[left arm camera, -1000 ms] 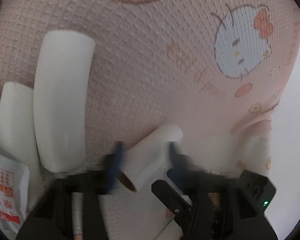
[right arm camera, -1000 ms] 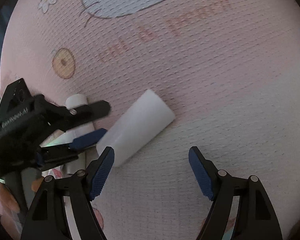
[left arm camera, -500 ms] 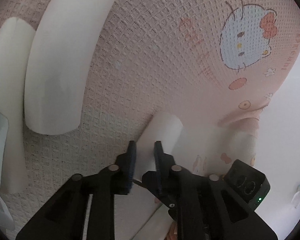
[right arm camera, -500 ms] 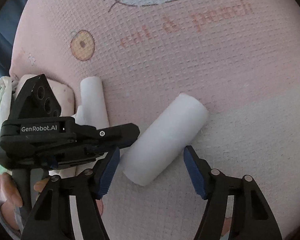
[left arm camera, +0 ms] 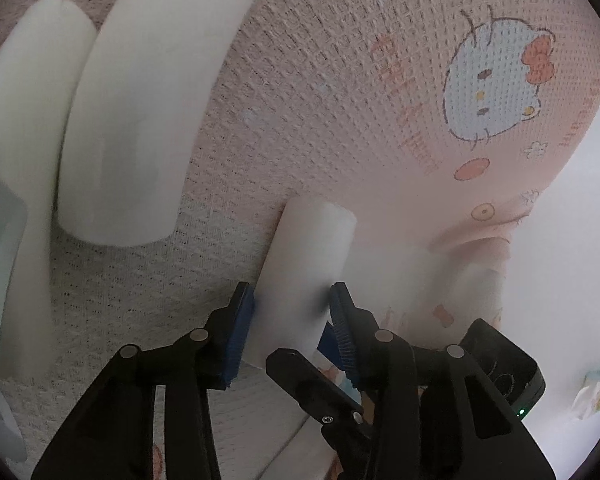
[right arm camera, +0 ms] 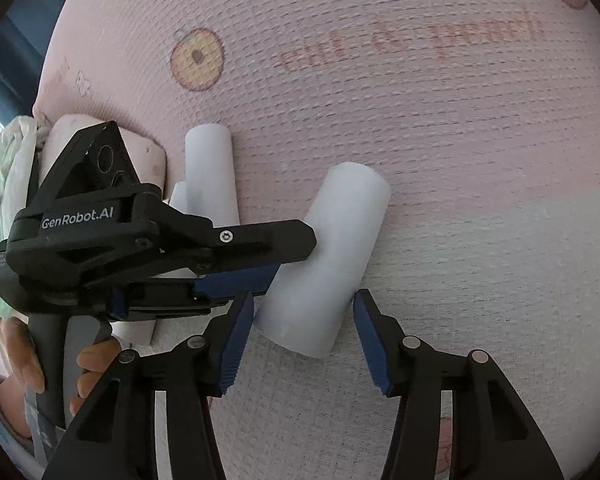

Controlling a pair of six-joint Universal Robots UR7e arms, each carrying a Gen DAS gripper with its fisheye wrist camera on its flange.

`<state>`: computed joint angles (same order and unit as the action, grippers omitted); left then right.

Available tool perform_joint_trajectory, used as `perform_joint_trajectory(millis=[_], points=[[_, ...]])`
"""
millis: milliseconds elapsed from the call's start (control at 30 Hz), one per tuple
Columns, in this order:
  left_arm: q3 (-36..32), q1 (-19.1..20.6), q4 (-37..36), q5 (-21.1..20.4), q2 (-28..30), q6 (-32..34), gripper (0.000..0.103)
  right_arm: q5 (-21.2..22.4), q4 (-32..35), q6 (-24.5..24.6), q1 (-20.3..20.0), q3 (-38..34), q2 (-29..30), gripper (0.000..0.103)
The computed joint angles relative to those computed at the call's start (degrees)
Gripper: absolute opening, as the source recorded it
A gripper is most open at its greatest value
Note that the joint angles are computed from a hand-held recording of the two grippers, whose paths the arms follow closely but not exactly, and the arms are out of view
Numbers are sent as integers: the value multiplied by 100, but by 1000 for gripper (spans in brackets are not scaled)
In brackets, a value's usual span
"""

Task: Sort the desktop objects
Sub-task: 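Close the left tool on a white tube while the right tool grasps another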

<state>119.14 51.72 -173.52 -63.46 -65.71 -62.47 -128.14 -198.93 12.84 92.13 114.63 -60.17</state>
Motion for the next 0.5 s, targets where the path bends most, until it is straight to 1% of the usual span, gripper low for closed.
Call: perform_joint_trajectory(millis=[33,133,300,400,500], points=[[44,-13,-67,6,-7,2,43,-2,105,-39,-40,-172,53,49],[106,-53,-207,-12,1,7,42,-135,181,-59,22,-194,67,49],[157,-277,-294,177,-39,170,42,-368,237,-213,150,-315,88,50],[242,-439,-566,331,-64,229,42,-480,183,-314,244,-409,102,50],[293,-625,-752,426,-69,347,42,-642,-78,-430,405,-388,110,49]])
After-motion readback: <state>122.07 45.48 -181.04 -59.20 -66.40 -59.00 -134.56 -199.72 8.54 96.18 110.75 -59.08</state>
